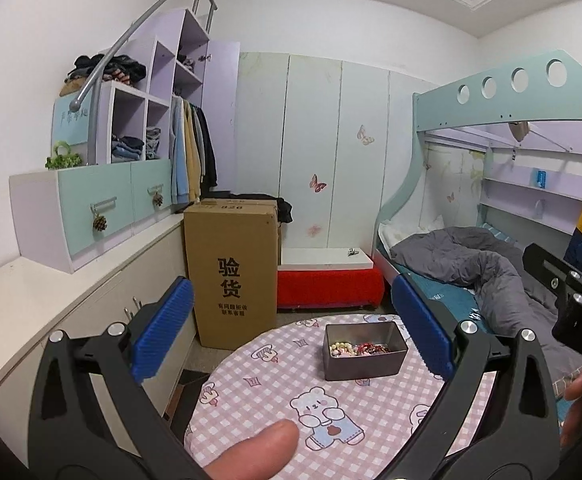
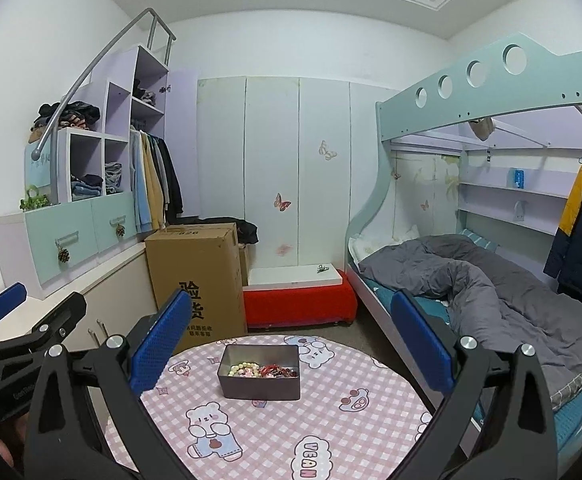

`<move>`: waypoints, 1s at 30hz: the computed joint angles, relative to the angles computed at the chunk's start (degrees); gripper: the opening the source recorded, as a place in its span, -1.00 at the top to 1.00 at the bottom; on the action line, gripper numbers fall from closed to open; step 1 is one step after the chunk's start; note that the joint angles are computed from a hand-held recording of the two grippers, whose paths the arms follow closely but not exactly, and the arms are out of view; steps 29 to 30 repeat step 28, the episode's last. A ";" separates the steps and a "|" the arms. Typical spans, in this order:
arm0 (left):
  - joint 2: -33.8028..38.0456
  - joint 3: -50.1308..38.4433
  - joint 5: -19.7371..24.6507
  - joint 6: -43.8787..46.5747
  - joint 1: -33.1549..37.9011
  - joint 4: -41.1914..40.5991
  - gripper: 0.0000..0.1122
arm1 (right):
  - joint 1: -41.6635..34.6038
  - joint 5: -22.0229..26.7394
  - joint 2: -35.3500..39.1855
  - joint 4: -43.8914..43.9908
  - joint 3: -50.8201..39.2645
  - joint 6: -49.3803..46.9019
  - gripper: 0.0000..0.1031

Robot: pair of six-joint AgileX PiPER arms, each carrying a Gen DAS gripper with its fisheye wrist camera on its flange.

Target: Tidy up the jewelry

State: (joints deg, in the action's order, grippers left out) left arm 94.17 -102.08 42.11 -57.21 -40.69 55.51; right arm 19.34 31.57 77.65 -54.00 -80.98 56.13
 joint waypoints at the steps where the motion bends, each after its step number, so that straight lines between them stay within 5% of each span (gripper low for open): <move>1: 0.03 -0.14 -0.12 0.41 0.21 -0.74 -0.73 | -0.06 -0.16 -0.01 0.13 0.12 0.01 -0.87; 20: 0.02 0.74 -1.34 -1.06 0.63 1.33 -0.73 | 0.85 0.94 2.69 1.74 -1.76 -1.70 -0.87; 30: 1.13 -0.83 -2.02 3.96 2.13 -5.35 -0.73 | 0.52 0.71 3.15 2.77 -1.78 -2.32 -0.87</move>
